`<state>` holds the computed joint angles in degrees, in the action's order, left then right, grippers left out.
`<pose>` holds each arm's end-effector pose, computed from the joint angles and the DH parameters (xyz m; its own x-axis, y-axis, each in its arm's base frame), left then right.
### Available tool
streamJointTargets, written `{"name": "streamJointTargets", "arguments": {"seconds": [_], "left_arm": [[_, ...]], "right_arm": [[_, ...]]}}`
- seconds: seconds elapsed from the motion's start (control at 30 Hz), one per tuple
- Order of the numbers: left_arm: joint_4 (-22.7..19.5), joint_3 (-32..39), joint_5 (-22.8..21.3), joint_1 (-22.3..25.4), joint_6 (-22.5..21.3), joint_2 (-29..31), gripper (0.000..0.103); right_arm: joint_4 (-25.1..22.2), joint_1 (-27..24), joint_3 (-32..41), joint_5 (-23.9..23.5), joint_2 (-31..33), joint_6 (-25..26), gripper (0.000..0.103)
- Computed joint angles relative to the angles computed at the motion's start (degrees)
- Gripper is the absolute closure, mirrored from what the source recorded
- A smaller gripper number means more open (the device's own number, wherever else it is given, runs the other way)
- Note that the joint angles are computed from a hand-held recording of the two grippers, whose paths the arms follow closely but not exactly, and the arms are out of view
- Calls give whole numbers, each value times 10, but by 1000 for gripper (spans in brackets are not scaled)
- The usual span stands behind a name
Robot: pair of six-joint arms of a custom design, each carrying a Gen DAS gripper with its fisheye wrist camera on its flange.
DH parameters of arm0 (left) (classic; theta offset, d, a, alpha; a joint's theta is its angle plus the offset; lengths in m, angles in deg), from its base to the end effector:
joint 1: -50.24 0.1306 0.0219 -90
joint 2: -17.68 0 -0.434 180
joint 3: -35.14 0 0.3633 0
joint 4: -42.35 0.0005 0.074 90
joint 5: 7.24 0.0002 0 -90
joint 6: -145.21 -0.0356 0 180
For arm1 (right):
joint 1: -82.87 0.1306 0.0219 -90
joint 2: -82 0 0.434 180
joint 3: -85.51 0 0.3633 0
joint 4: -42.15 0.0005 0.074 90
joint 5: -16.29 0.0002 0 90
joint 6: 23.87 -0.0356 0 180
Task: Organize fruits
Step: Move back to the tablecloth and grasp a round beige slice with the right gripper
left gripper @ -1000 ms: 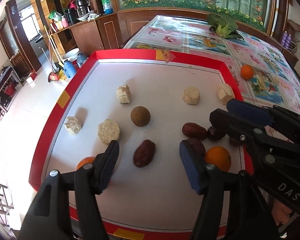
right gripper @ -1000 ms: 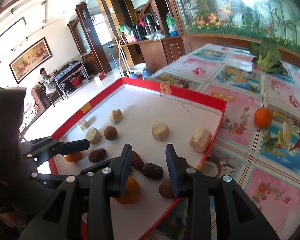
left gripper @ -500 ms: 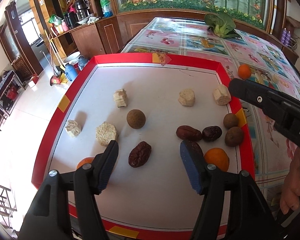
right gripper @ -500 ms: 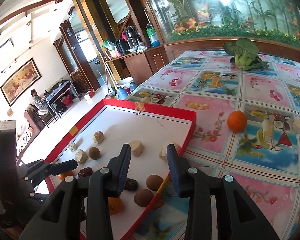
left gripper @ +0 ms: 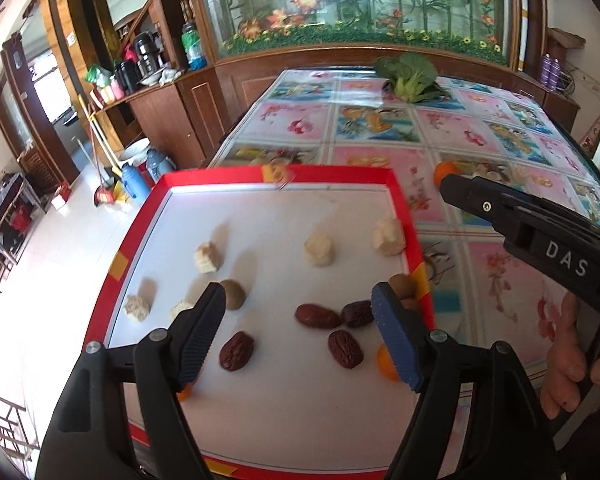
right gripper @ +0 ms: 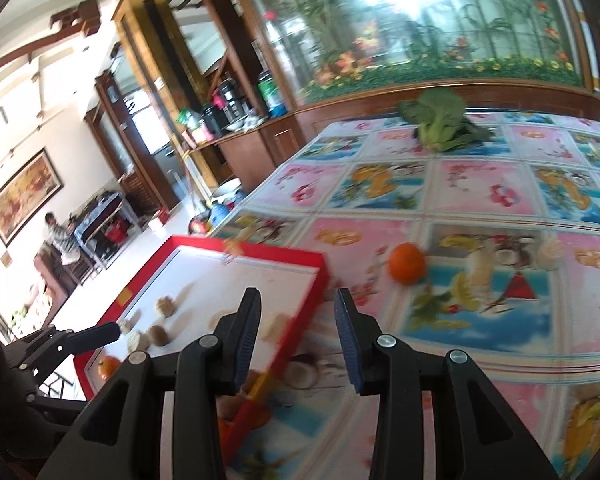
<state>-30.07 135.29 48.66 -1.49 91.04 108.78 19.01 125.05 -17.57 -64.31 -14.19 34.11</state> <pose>0.2848 -0.3296 0.5291 -0.7383 0.1533 -0.6568 0.0768 0.9866 0.1439 0.3230 0.2842 0.4637 -0.6101 0.1531 -0.7774 -0.2762 0.8785 0.3897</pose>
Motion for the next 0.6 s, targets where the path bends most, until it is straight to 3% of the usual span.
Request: {"name": "streamJointTargets", "arguments": {"seconds": [0.27,0.6], "left_arm": [[14,48,3,-15,-31,39,27],[21,117,23,-18,-75,104,26]], "right_arm": [[-17,-71,-38,19,-46,-23,62],[-56,-179,-62,8,-76,-51,61]]}}
